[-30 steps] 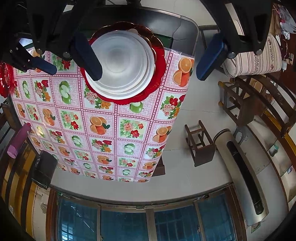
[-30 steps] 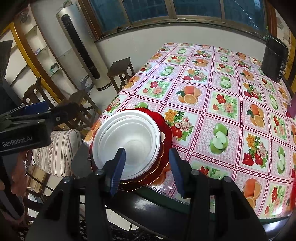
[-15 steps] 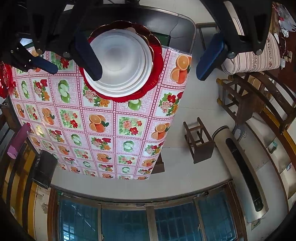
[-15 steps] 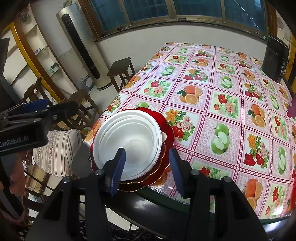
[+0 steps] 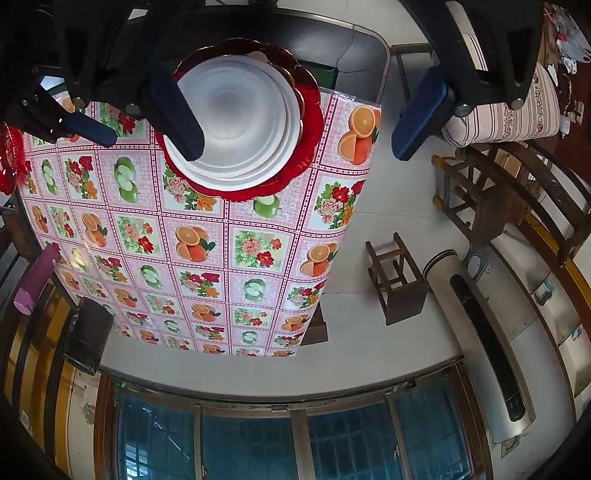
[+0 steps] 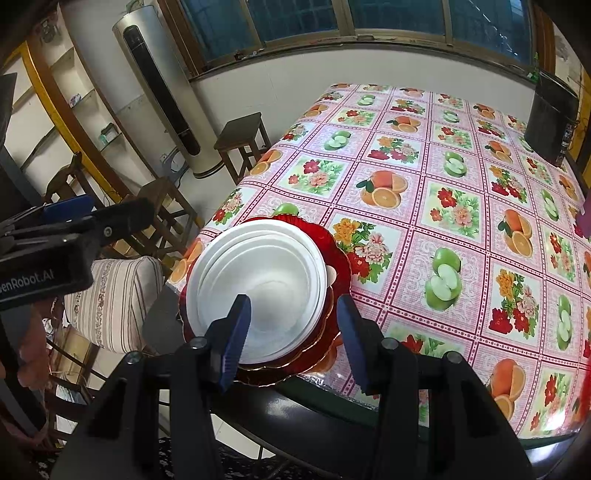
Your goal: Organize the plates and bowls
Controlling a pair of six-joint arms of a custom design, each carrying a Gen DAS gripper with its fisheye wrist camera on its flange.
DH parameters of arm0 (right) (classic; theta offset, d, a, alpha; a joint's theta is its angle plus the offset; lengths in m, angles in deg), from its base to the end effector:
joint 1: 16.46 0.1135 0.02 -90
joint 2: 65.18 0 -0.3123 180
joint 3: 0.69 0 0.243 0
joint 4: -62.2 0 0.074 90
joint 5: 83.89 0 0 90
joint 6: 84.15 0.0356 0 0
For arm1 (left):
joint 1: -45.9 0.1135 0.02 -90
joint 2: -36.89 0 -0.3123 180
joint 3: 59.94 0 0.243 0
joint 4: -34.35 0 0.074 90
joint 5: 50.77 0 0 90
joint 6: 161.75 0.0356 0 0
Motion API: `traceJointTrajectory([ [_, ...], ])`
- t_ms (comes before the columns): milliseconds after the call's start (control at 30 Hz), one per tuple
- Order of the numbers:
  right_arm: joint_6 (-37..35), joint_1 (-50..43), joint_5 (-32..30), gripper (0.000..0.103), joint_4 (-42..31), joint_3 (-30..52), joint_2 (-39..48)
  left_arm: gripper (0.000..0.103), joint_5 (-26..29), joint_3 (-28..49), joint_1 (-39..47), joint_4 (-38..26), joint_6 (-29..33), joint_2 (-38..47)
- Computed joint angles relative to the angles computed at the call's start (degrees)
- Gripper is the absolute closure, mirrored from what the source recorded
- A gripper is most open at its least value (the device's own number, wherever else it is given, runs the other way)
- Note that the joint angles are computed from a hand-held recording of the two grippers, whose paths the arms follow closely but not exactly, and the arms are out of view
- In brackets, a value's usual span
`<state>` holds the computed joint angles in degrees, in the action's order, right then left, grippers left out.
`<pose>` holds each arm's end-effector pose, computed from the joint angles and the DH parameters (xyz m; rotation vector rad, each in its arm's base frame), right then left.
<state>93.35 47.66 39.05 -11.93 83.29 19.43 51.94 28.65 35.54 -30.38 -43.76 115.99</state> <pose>0.1313 0.2263 0.3215 0.6078 2.4461 0.1441 0.2569 -0.0549 0.3709 0.9055 2.3381 -0.1556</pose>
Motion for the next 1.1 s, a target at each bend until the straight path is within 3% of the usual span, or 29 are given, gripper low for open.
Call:
traceJointTrajectory([
  [1100, -4.8, -2.5, -2.9, 0.053, 3.0, 0.7, 2.0, 0.0, 1.8, -0.6, 3.2, -0.6, 1.7, 3.8],
])
